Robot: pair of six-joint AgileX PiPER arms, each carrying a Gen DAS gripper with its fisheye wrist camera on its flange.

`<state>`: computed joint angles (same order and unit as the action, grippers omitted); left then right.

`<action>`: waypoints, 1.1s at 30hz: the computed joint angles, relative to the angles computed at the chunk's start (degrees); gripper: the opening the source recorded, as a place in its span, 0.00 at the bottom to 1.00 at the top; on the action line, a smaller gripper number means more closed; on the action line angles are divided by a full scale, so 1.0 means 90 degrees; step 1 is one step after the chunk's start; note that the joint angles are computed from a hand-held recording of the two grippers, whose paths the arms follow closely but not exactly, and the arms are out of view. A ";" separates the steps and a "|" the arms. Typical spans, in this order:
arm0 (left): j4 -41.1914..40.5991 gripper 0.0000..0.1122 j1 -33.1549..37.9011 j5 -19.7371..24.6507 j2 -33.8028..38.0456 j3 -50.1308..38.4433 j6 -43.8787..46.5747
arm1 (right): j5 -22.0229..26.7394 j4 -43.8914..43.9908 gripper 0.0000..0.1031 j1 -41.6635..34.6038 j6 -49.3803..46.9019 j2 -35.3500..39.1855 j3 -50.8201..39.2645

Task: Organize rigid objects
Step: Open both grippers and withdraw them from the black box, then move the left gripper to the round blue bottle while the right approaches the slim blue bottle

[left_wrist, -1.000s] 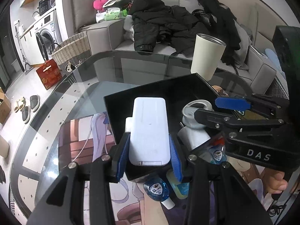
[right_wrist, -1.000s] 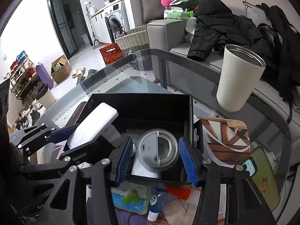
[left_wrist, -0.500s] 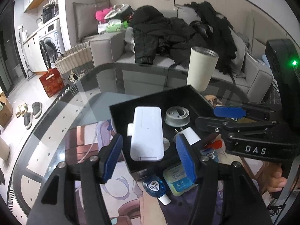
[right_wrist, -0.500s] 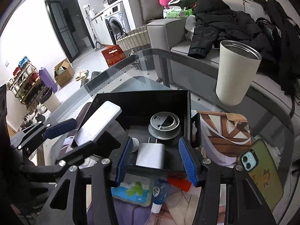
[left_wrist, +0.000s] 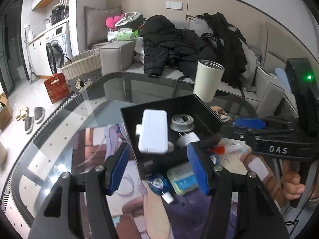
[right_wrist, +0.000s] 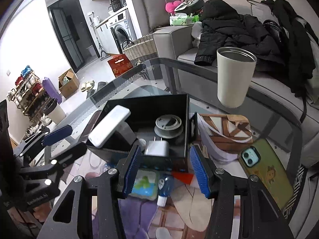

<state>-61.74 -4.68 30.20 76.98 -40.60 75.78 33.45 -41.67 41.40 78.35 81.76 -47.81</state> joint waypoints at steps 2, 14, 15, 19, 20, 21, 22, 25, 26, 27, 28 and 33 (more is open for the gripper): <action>0.0024 0.54 -0.0005 -0.0013 -0.0098 0.0105 0.0041 | -0.0004 0.0043 0.51 0.0043 -0.0008 -0.0013 0.0075; 0.0591 0.54 -0.0135 -0.0040 0.0223 0.0250 -0.0485 | -0.0100 0.0301 0.45 0.0046 -0.0152 0.0161 0.0254; 0.0673 0.54 -0.0174 -0.0058 0.0271 0.0240 -0.0591 | -0.0105 0.0364 0.44 0.0035 -0.0214 0.0183 0.0244; 0.0914 0.54 -0.0237 -0.0029 0.0473 0.0174 -0.0927 | -0.0234 0.0575 0.43 -0.0020 -0.0372 0.0405 0.0257; 0.1024 0.54 -0.0259 0.0008 0.0555 0.0123 -0.1088 | -0.0283 0.0659 0.41 -0.0038 -0.0454 0.0469 0.0259; 0.1074 0.54 -0.0226 0.0061 0.0624 0.0088 -0.1134 | -0.0317 0.0749 0.40 -0.0056 -0.0538 0.0522 0.0257; 0.1131 0.54 -0.0229 0.0071 0.0675 0.0063 -0.1201 | -0.0352 0.0816 0.39 -0.0075 -0.0603 0.0579 0.0259; 0.1286 0.52 -0.0266 -0.0022 0.0827 0.0035 -0.1381 | -0.0490 0.1068 0.33 -0.0119 -0.0860 0.0707 0.0262; 0.1246 0.51 -0.0264 -0.0077 0.0850 0.0058 -0.1382 | -0.0548 0.1136 0.31 -0.0135 -0.0925 0.0737 0.0281; 0.1186 0.48 -0.0265 -0.0105 0.0871 0.0062 -0.1325 | -0.0603 0.1267 0.30 -0.0163 -0.1058 0.0785 0.0281; 0.1213 0.45 -0.0314 -0.0178 0.0915 0.0058 -0.1308 | -0.0619 0.1302 0.29 -0.0172 -0.1095 0.0818 0.0277; 0.1503 0.41 -0.0397 -0.0215 0.1257 -0.0050 -0.1587 | -0.0679 0.1410 0.27 -0.0187 -0.1203 0.0976 0.0253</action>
